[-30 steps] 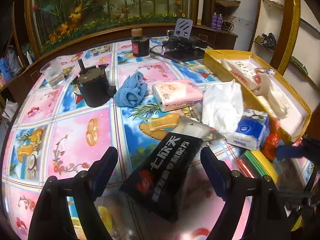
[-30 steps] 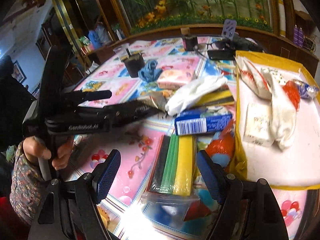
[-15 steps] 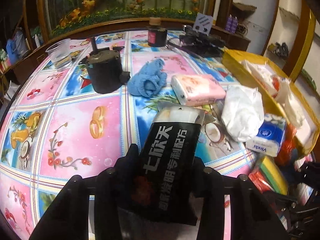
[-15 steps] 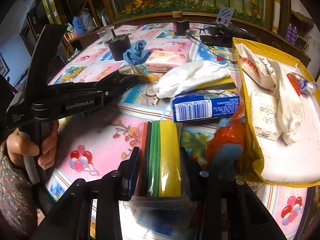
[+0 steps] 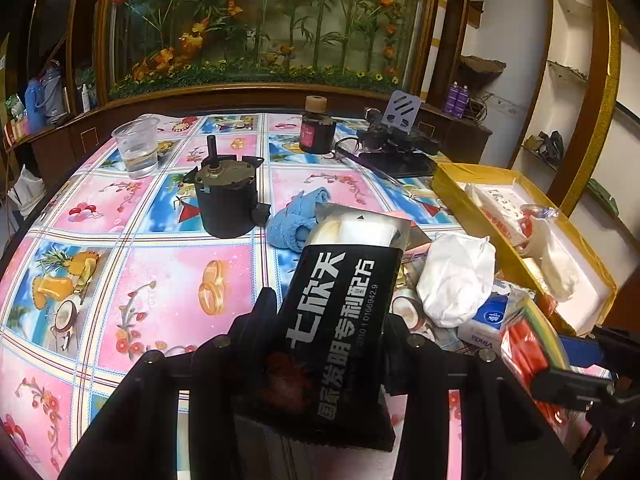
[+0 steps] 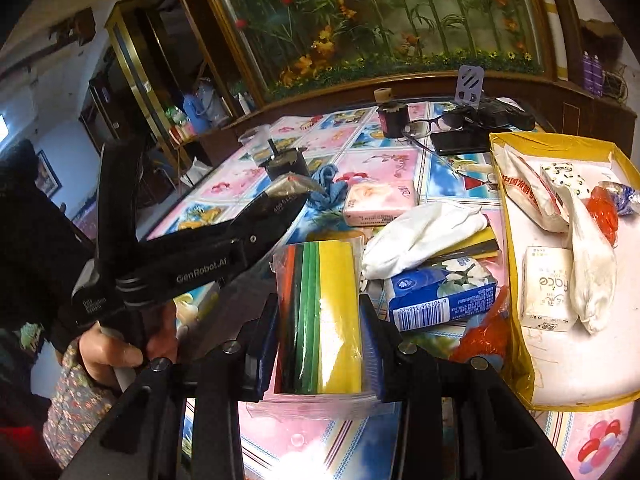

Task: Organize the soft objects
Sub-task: 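Carry both items over the yellow box and open the right gripper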

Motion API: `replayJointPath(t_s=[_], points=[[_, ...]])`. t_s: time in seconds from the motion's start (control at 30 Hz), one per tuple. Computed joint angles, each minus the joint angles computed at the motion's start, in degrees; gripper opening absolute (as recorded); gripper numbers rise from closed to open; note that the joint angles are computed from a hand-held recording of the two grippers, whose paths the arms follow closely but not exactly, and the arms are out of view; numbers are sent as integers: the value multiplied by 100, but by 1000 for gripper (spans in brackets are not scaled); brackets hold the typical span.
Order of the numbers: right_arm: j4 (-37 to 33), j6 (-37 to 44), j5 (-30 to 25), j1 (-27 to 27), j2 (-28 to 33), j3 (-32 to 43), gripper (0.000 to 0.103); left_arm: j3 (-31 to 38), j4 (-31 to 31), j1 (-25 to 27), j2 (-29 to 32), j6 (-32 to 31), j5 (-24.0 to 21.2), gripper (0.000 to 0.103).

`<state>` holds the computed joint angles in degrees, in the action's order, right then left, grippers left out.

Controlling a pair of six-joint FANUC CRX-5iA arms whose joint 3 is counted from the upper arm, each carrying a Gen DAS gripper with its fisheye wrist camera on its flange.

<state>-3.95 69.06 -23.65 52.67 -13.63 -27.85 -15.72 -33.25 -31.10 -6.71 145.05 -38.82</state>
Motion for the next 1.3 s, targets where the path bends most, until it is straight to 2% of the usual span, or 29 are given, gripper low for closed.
replayJointPath(t_s=[0.2, 0.37, 0.47, 0.53, 0.8, 0.83, 1.03, 1.13, 1.3], points=[[-707, 483, 17, -458, -213, 57, 40, -6, 90, -39, 8, -137, 179, 42], [-830, 441, 98, -873, -380, -21, 40, -30, 599, 29, 110, -406, 631, 42], [-1044, 505, 51, -1169, -453, -13, 40, 139, 794, -105, 313, -586, 810, 42], [-950, 326, 93, -1324, -512, -77, 40, 302, 917, -213, 485, -683, 915, 42], [-831, -41, 9, -2131, -778, -222, 40, 1128, 2125, -530, 1396, -1930, 1367, 42], [-879, -12, -31, -2257, -789, -199, 40, 1259, 2218, -577, 1512, -2034, 1363, 42], [77, -1119, 81, -2618, -902, -465, 40, 2213, 2712, -864, 2339, -2576, 1182, 42], [-72, -1037, -59, -2924, -854, -369, 40, 2559, 2921, -932, 2666, -2811, 1073, 42], [-253, -807, -290, -3175, -659, -168, 40, 2558, 3022, -969, 2802, -3023, 1106, 43]])
